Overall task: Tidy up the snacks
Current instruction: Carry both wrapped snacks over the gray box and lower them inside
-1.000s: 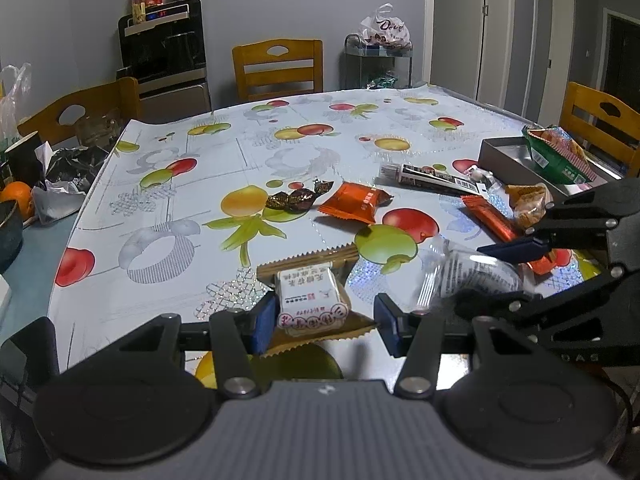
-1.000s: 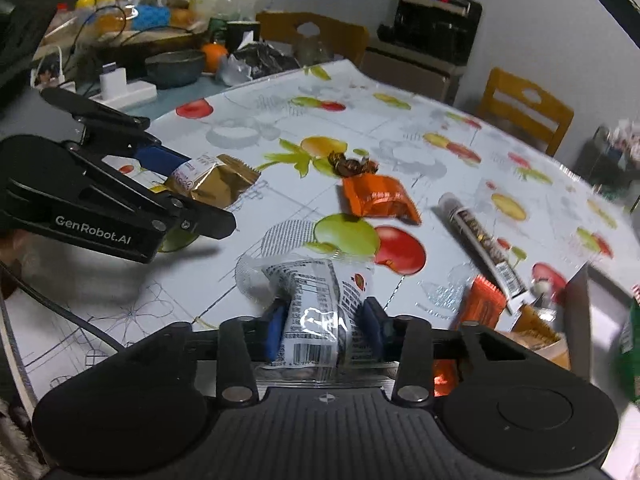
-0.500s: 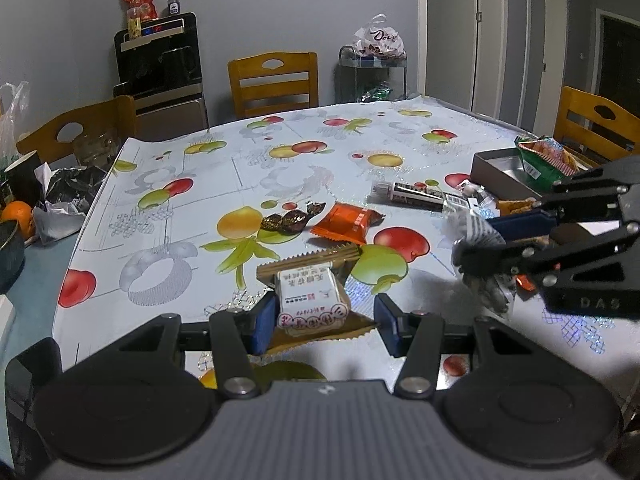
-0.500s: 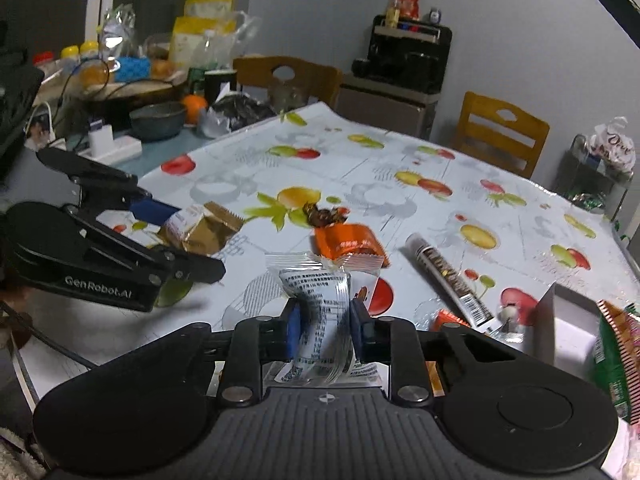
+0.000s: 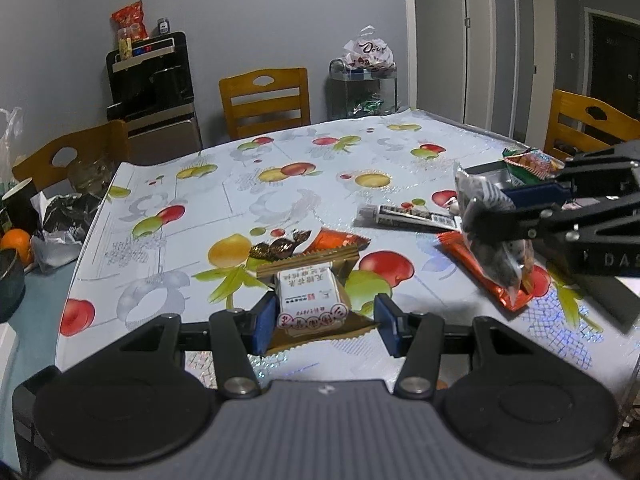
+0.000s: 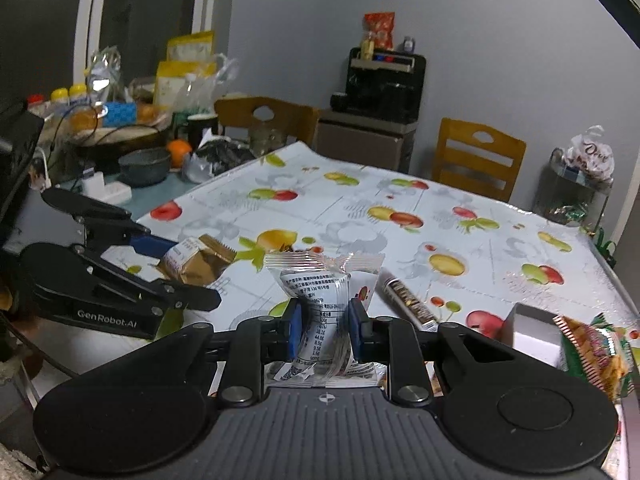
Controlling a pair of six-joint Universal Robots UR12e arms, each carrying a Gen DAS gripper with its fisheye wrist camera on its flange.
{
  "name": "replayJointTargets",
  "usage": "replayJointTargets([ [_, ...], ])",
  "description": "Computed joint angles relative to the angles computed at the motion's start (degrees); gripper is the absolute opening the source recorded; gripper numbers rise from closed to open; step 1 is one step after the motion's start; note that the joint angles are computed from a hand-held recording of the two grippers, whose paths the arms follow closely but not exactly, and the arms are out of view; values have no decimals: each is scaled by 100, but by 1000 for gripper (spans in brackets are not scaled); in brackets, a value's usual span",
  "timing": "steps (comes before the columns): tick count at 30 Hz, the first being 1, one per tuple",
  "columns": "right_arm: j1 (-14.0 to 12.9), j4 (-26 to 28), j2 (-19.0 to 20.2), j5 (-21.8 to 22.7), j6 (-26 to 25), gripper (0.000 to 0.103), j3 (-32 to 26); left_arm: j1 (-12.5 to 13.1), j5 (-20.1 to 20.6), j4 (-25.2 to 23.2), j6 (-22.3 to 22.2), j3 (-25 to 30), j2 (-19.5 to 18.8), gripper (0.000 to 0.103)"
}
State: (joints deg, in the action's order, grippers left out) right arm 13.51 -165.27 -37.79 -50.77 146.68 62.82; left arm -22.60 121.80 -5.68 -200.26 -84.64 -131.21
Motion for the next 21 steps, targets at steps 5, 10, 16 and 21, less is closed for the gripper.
replayJointTargets([
  [5, -75, -267, -16, 47, 216, 25, 25, -31, -34, 53, 203, 154, -51, 50],
  [10, -152, -436, -26, 43, 392, 25, 34, -59, -119, 37, 421, 382, -131, 50],
  [16, -268, -697, -64, -24, 603, 25, 92, -98, -289, -34, 741, 737, -271, 50],
  [21, -388, -926, -126, -224, 822, 25, 188, -134, -560, -48, 1138, 1140, -454, 50],
])
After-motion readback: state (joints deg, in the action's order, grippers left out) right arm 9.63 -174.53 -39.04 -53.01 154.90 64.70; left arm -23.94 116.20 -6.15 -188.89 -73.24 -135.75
